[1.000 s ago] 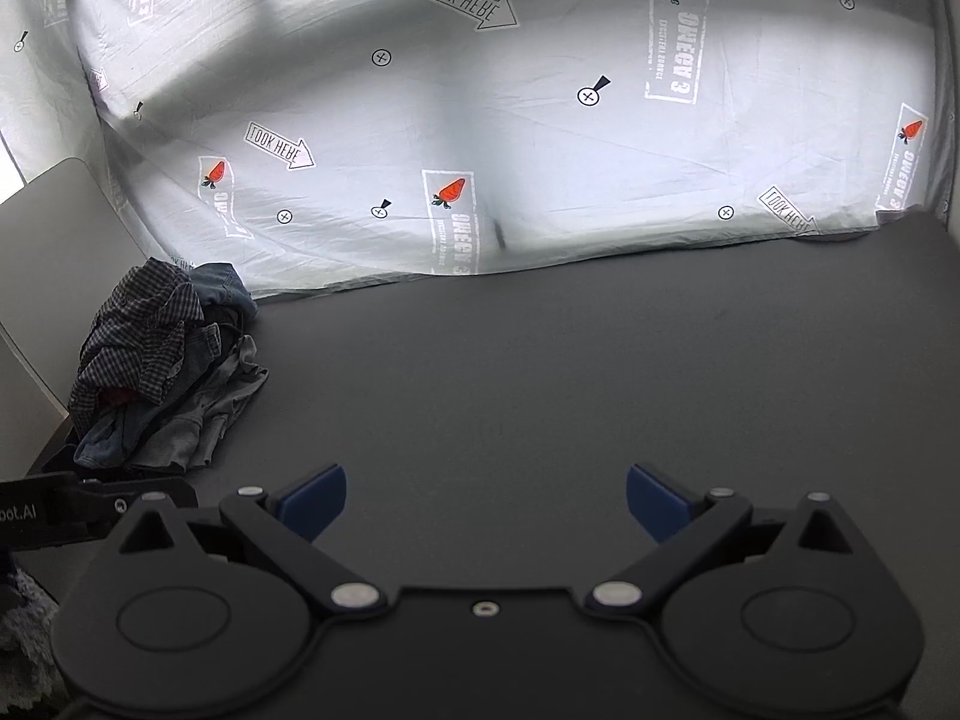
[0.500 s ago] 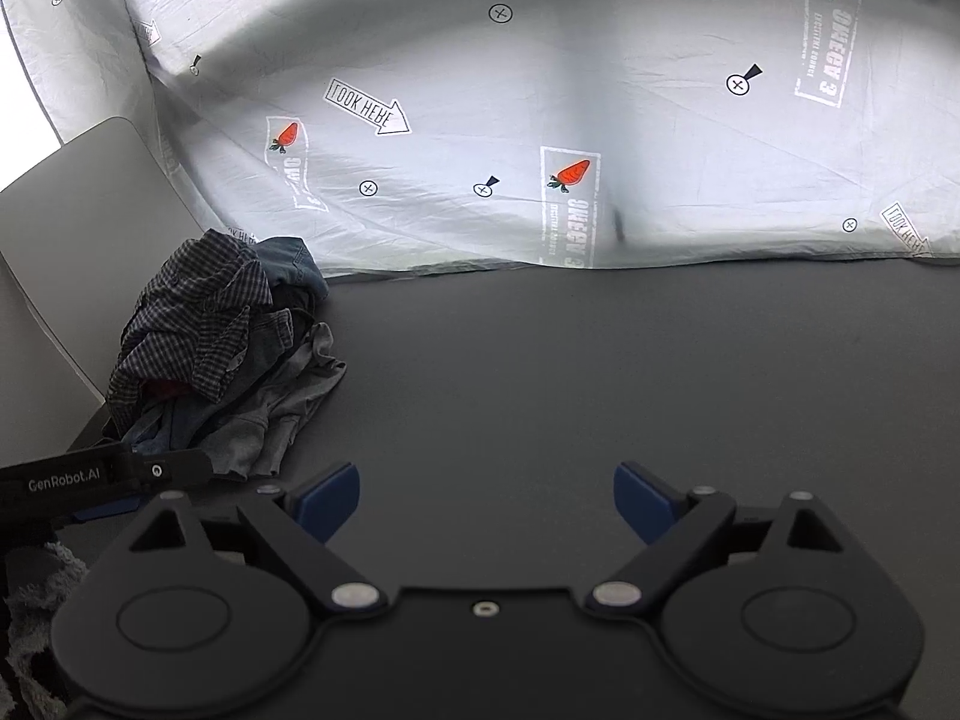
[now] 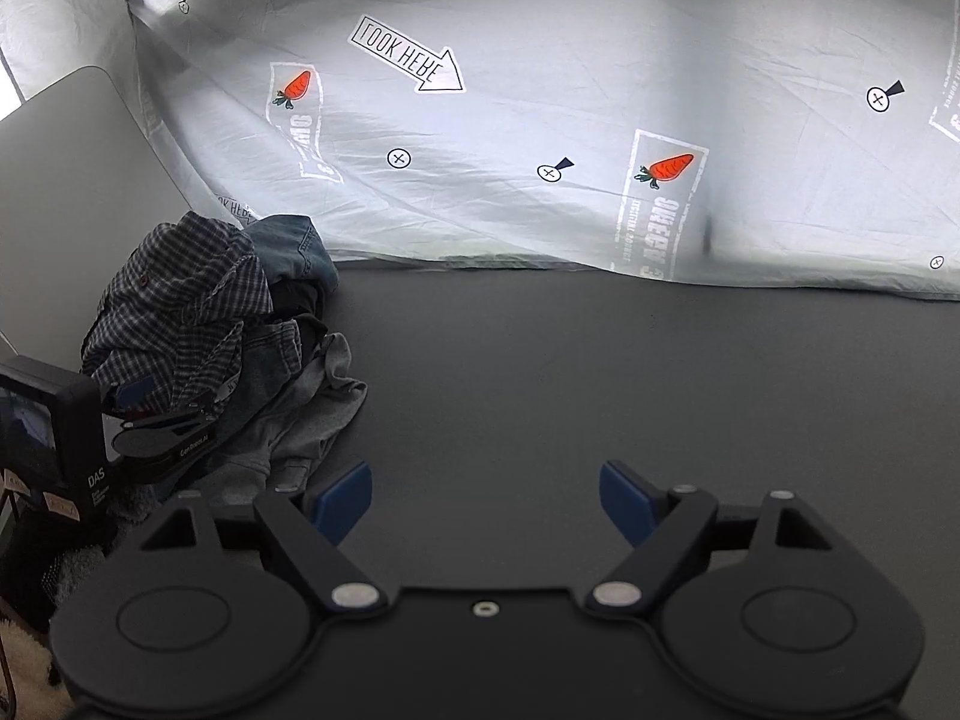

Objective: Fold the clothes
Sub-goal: 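Reach the left tool into the clothes pile and grasp the plaid shirt, then lift the plaid shirt with the left tool and drop it on the table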

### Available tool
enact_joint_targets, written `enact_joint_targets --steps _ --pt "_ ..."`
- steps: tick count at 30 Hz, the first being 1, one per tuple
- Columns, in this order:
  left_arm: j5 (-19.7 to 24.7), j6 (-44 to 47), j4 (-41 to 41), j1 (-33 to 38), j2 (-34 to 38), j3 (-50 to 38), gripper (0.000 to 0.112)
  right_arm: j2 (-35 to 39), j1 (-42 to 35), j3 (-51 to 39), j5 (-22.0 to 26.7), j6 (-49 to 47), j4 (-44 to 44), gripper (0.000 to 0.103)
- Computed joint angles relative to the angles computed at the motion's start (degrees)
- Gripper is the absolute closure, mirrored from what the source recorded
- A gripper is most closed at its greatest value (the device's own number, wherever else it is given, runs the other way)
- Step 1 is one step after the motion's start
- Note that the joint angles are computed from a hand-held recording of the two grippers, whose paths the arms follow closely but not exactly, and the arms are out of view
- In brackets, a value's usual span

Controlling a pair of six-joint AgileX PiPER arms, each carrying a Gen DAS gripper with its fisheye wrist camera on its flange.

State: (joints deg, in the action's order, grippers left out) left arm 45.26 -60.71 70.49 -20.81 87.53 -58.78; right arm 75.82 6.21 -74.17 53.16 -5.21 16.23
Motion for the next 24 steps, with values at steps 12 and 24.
enact_joint_targets --steps 12,24 --pt "-3.7 -16.8 12.4 4.1 3.7 0.9 0.109 7.2 -2.3 -1.1 -1.1 1.2 -0.1 0.021" --pt "18.2 -11.6 7.1 -29.2 -5.0 -22.9 0.112 -2.3 -38.9 7.7 9.0 -33.7 30.4 0.025"
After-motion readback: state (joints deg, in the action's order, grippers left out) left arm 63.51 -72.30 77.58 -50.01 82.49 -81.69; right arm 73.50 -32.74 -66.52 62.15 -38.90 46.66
